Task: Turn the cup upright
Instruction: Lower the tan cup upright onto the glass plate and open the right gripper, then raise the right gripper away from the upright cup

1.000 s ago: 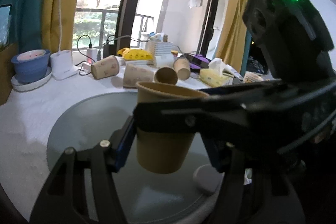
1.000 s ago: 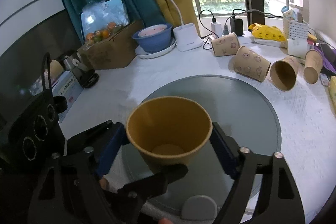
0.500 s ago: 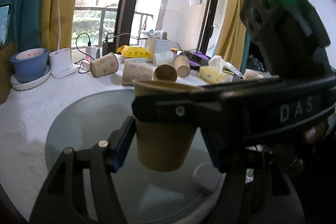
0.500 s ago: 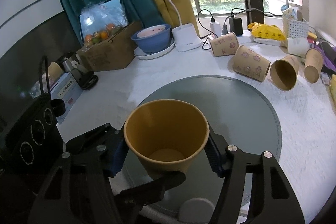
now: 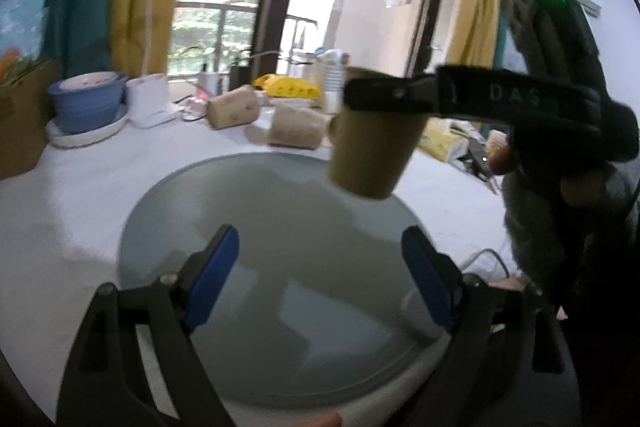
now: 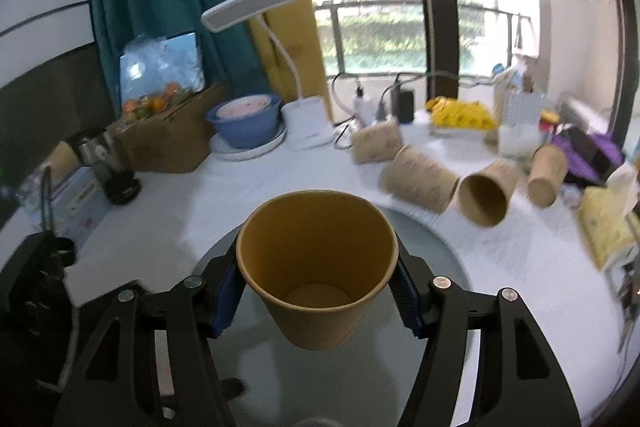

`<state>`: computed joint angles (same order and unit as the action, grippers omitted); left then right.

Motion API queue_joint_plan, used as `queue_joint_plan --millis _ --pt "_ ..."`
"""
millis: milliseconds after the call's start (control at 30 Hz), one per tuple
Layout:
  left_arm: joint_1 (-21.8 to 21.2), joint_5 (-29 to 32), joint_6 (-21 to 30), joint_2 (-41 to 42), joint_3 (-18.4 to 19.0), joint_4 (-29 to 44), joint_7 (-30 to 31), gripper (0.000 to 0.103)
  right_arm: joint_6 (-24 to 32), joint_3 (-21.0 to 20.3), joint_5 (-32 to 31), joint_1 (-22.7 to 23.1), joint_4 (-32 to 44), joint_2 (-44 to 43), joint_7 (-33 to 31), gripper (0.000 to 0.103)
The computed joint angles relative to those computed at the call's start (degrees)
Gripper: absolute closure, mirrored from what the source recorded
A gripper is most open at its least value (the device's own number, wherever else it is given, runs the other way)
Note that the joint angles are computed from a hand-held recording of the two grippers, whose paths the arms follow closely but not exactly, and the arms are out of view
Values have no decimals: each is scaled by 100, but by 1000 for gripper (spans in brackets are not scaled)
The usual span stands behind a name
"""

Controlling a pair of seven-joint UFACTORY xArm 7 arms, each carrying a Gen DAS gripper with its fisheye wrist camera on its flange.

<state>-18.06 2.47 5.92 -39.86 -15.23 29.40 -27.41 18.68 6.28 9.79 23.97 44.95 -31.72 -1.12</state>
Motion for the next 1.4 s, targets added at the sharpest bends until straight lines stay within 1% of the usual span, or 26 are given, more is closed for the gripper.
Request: queue_joint_plan --millis 33,167,333,467,600,733,867,1100,1233,1400 --pt "100 4 65 -98 -41 -43 -64 18 -115 125 -134 -163 -32 30 84 36" --pt "550 46 255 -444 -218 -199 -421 18 -387 393 -509 -478 -150 128 327 36" --pt "1020 157 264 -703 -397 -332 -874 18 -684 612 -931 -627 -319 232 545 36" --pt "1182 235 248 -821 -436 -417 -1121 18 -749 660 -1103 -682 -361 361 722 36" --pt "1281 319 237 -743 -460 -386 -1257 18 -781 701 -1254 -749 -387 431 887 36" --pt "1429 425 260 -799 -589 -363 -1430 18 -779 700 -1338 -760 -408 479 1011 36" --pt "1454 499 247 -815 -588 -366 -1511 18 -788 714 -1415 -806 -450 449 1139 36" --pt "1462 584 216 -812 -582 -356 -1549 18 -796 583 -1417 -674 -459 465 1064 33" --pt "1469 603 181 -844 -594 -366 -1570 18 -882 586 -1420 -710 -498 415 1075 23" --pt "1536 628 147 -888 -653 -345 -1619 18 -893 579 -1402 -730 -507 315 1112 21"
